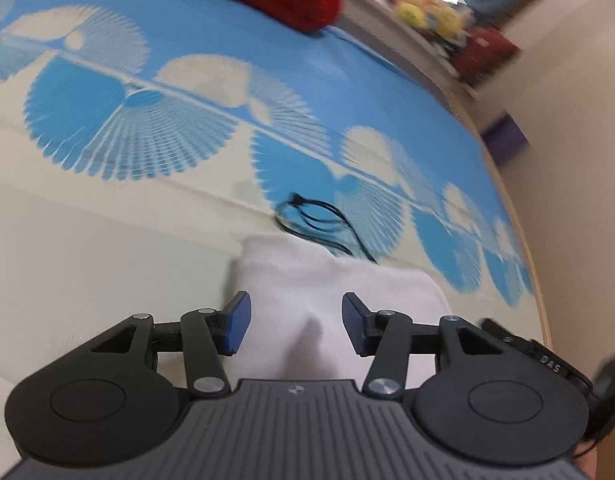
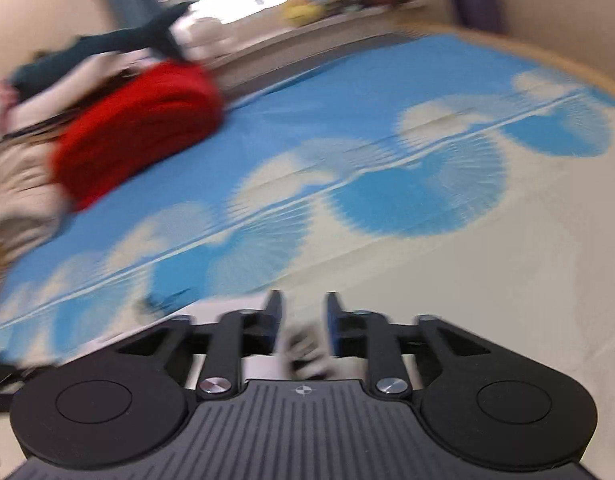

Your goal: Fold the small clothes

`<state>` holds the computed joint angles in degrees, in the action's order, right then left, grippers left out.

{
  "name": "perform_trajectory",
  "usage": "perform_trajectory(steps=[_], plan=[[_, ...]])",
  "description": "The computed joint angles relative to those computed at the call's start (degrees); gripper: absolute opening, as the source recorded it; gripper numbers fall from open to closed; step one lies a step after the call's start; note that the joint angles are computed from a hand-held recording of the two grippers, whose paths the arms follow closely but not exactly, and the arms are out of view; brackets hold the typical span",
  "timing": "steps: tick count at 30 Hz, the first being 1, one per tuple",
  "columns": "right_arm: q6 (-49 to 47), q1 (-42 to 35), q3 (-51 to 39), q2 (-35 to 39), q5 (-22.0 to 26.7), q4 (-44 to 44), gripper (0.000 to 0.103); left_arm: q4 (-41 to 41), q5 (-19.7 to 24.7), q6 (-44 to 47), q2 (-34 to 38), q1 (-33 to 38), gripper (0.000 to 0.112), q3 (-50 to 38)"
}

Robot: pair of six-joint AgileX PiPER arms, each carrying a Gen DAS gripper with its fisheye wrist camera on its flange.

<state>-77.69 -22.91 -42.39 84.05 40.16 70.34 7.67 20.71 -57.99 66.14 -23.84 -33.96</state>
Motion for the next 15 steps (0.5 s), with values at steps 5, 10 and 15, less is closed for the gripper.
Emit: perform_trajectory(steps=[5, 10, 15], plan=[[12.56, 0.21, -2.41, 3.44, 8.29, -15.97, 0.046, 9.12, 9.59, -7.73, -3.4, -9.37, 0.056, -1.62], [7.78, -4.39, -0.22, 1.78, 12.45, -9.11, 0.001, 3.9, 12.7, -0.73, -5.07, -14.74, 0.056, -1.28], [19.19, -0.66, 0.01, -0.51, 1.43, -20.17, 0.001, 3.93, 18.67, 4.38, 6.26, -23.61, 0.063, -4.25]])
